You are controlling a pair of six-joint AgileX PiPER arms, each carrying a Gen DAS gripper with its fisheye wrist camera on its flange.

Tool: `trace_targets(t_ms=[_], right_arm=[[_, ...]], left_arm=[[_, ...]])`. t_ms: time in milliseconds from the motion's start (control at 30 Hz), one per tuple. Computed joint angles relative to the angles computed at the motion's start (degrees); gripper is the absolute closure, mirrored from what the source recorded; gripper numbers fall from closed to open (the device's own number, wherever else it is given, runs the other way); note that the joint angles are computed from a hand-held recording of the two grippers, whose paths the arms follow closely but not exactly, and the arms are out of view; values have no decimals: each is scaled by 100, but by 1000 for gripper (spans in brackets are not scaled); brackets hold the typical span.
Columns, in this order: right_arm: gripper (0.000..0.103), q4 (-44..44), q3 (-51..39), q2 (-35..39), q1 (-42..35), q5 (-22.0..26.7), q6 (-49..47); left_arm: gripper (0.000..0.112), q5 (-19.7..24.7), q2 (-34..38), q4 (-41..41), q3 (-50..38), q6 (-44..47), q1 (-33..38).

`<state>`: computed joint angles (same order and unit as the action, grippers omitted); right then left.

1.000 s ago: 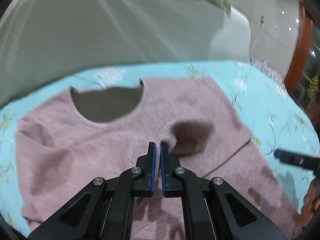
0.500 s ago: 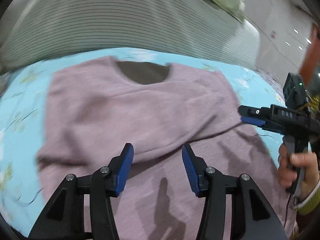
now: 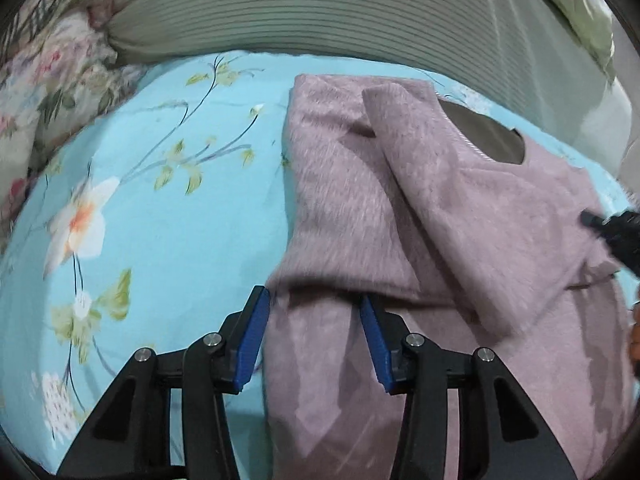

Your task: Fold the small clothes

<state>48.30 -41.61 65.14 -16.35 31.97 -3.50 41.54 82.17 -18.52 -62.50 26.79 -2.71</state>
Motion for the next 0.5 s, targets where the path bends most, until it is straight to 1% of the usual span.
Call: trace_targets(t_ms=[67, 100, 133, 167, 200, 300, 367, 433, 467, 500], right_arm=[[97, -173, 22, -592, -194, -182, 96], [97, -474, 43, -1043, -364, -287, 315], [97, -657, 57, -1319, -531, -307, 433], [97, -688, 120, -1634, -856, -273, 391], [97, -628, 153, -1744, -1128, -152, 263], [97, -219, 323, -1542, -1868, 397, -470], [97, -51, 562, -1373, -1986, 479, -751], [97, 64, 803, -1233, -1963, 461, -865], [97, 114, 899, -1200, -1954, 472, -901], [95, 242, 973, -1144, -1969, 532, -996]], left_arm=[[67, -245, 161, 484, -72, -599, -240], [68, -258, 242, 479, -131, -730, -253], [68, -211, 324, 246, -185, -661, -130], [68, -177, 329, 92, -185, -576, -37], [68, -186, 352, -45, -179, -506, 48], [68, -311, 276, -116, -80, -588, 159], [68, -331, 255, -197, -57, -617, 239], [68, -293, 283, -304, -88, -609, 346], [71, -343, 275, -165, -87, -798, 351], [71, -382, 284, -125, -72, -865, 418]])
